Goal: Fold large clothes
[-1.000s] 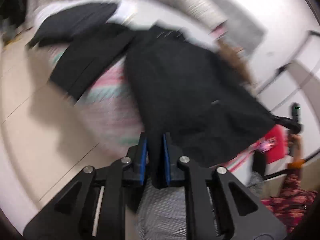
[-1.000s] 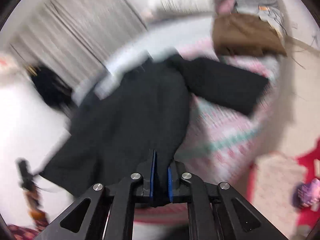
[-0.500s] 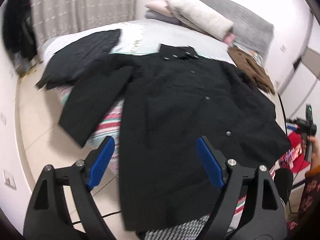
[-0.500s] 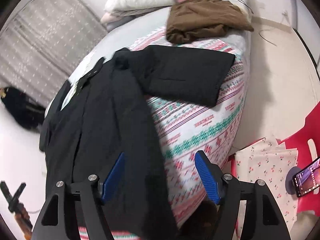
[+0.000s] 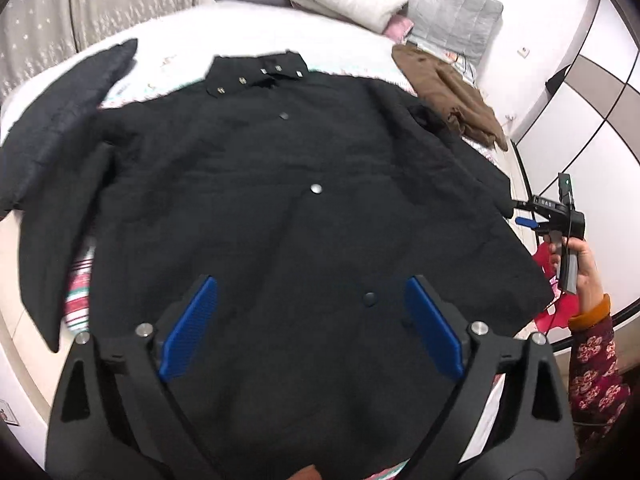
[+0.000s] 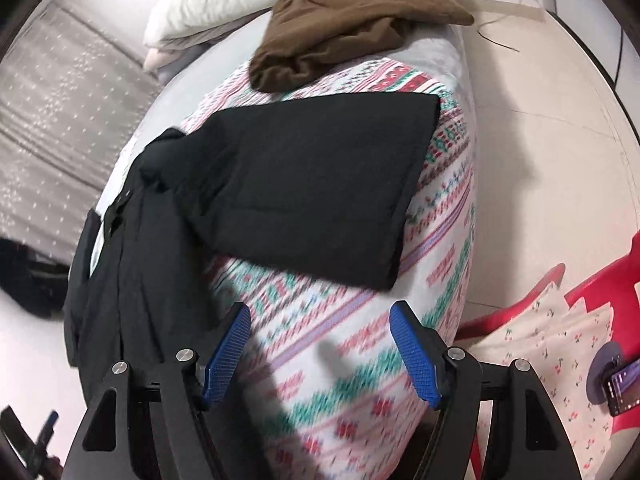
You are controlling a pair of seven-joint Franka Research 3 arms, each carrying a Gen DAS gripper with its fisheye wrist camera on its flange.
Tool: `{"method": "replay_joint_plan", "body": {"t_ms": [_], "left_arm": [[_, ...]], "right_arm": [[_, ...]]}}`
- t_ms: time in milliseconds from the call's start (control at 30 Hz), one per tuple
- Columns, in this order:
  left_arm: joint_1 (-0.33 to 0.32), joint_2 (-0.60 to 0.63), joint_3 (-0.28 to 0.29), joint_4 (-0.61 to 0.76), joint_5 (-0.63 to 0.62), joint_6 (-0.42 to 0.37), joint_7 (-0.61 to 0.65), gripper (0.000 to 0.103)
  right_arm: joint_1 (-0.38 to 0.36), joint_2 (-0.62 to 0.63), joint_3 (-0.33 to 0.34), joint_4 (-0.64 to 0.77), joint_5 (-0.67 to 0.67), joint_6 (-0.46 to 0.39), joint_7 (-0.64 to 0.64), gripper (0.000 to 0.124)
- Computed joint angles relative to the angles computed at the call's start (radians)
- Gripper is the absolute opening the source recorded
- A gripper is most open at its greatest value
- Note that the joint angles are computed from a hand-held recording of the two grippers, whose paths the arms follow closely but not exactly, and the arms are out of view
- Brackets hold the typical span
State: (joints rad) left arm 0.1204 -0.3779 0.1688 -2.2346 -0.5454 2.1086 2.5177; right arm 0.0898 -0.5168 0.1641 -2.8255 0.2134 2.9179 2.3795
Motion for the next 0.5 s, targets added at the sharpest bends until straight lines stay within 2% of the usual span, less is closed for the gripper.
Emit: {"method": "replay_joint_plan", "body": {"t_ms": [100, 267, 333, 400, 433, 467, 500], "left_arm": [[-0.018, 0.015, -0.036, -0.01, 0.017, 0.042, -0.021, 0.095], [-0.046, 0.062, -0.067, 0.019, 0.036, 0.046, -0.056, 0.095], [-0.059, 0.095, -0.089, 0.047, 0.041, 0.06, -0.081, 0.095], [-0.07, 0.125, -0.108, 0.072, 0.043, 0.083, -0.099, 0.095], [-0.078, 0.145, -0.12, 0.09, 0.041, 0.1, -0.107, 0.095], [-0.086, 0.163, -0.131, 0.106, 0.039, 0.115, -0.112, 0.095], [-0.093, 0.186, -0.144, 0.126, 0.042, 0.132, -0.119, 0.095]], "right_arm": [[-0.001, 0.046, -0.037, 0.007, 0.019, 0.036, -0.019, 0.073], [-0.003, 0.152, -0.088, 0.046, 0.062, 0.105, -0.071, 0.073], [-0.08, 0.189, -0.031, 0.068, 0.017, 0.134, -0.044, 0.073], [-0.19, 0.215, 0.055, 0.094, -0.071, 0.137, 0.015, 0.072], [-0.266, 0.225, 0.117, 0.112, -0.137, 0.126, 0.069, 0.067], [-0.32, 0.229, 0.159, 0.124, -0.196, 0.115, 0.117, 0.059], [-0.397, 0.225, 0.223, 0.141, -0.277, 0.088, 0.182, 0.029]]}}
